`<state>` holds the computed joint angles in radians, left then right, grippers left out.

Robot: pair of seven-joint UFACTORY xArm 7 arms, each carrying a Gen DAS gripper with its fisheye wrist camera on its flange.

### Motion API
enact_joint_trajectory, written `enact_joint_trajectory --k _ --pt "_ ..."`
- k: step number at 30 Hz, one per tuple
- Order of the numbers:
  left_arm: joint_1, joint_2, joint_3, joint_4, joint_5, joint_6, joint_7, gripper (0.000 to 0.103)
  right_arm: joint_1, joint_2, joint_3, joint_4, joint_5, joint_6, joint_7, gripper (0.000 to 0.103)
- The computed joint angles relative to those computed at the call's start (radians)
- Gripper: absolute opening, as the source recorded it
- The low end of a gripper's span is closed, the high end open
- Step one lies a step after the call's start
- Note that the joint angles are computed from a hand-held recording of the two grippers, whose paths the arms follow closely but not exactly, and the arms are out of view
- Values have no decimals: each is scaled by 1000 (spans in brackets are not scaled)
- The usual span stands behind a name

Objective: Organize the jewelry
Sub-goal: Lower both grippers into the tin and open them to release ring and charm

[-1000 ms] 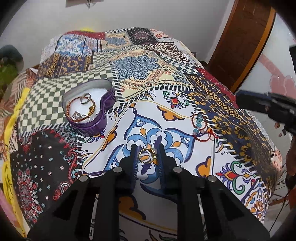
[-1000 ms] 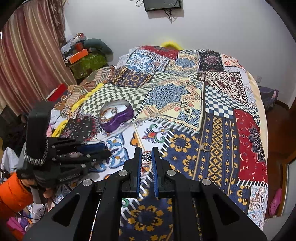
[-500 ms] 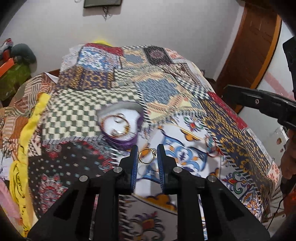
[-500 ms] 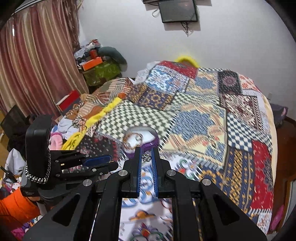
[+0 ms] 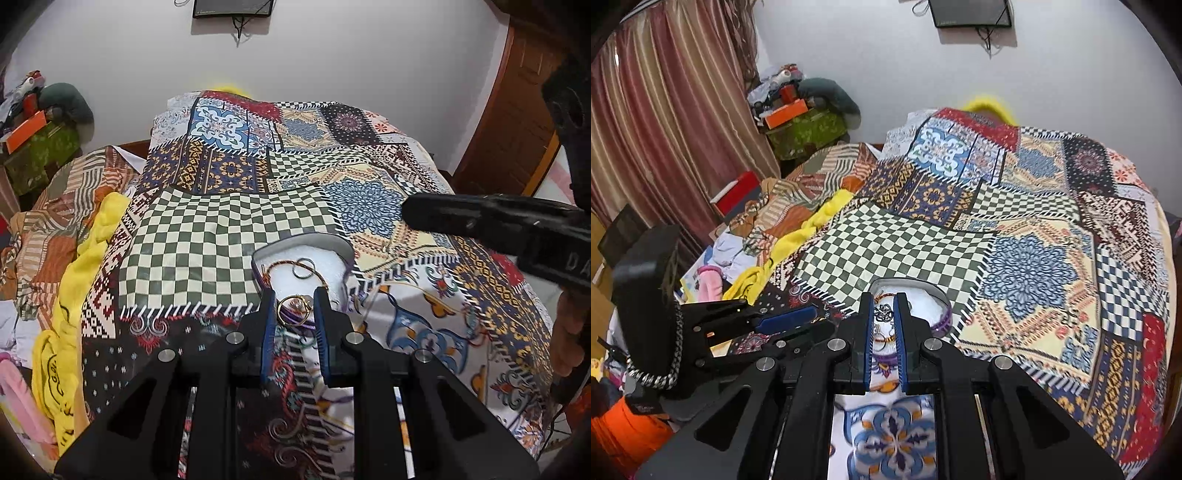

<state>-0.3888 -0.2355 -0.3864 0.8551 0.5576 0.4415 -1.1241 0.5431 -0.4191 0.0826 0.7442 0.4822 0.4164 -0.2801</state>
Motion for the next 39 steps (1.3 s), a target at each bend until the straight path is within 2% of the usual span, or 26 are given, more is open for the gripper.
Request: enact_joint_trajectory --k 10,17,28,35,39 --pt "-3 106 52 46 12 -57 31 19 -65 144 48 83 -97 31 53 9" --pt "-34 172 89 89 37 -39 51 19 -96 202 71 107 -151 34 89 9" --pt "-67 207 129 103 38 -43 48 19 -111 255 74 124 -135 51 88 10" --pt "-69 201 135 97 21 -40 51 19 -126 264 82 128 -174 65 127 10" --pt "-63 183 133 76 -2 -62 51 20 -129 259 82 127 -176 64 133 21"
